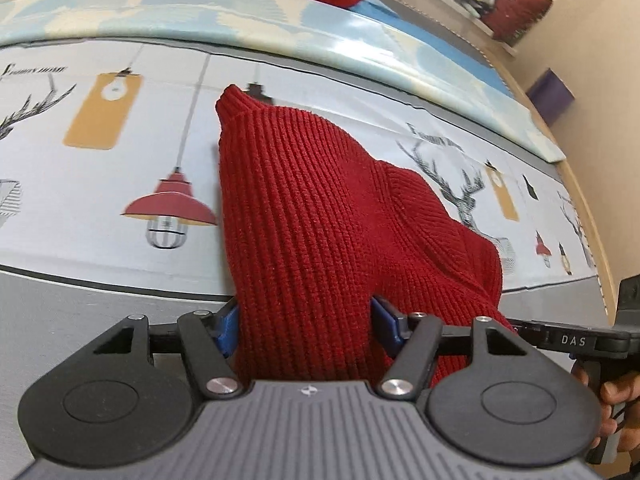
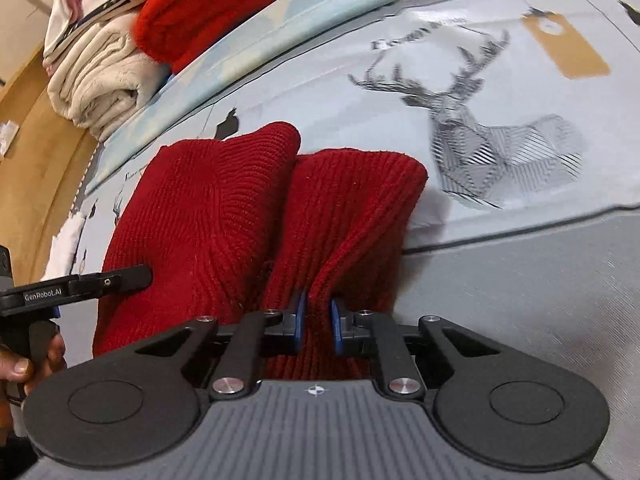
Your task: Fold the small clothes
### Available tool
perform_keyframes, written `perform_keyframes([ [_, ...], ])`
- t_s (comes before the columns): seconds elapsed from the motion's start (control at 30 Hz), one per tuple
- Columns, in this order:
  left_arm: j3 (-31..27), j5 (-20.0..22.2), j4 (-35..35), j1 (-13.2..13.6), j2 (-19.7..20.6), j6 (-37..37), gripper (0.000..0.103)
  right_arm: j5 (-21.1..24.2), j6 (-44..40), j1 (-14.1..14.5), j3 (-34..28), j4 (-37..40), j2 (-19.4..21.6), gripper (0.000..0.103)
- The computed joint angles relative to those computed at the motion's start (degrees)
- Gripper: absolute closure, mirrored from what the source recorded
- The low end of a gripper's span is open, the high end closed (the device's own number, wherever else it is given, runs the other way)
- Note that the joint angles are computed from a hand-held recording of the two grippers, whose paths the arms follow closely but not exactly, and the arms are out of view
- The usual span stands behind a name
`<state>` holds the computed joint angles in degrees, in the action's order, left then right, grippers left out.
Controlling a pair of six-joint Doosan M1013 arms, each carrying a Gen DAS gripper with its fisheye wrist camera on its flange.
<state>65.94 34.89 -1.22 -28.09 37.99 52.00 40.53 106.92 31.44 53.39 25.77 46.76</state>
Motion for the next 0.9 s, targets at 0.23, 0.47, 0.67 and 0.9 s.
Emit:
perform_keyframes([
  [0.23, 2.8, -1.6, 10.4, 0.1, -2.2, -9.9, 0.025, 1.4, -0.5, 0.3, -2.2, -0.3, 1.1, 0.086],
  [0.47, 6.1, -2.7, 12.6, -0.7, -5.0, -4.5, 0.025, 2.0, 4.9, 0.7, -1.3, -5.5, 0.0, 0.064],
  [0.67, 10.1, -6.8, 19.3, -2.0, -7.7, -6.5, 0.026, 2.6, 5.1, 2.1, -0.3, -12.2, -1.4, 0.061],
  [0.9, 9.3, -0.9, 13.7, -3.4, -6.7, 7.0, 0.024, 0.5, 7.6, 3.0, 2.2, -15.7, -3.2, 0.061],
])
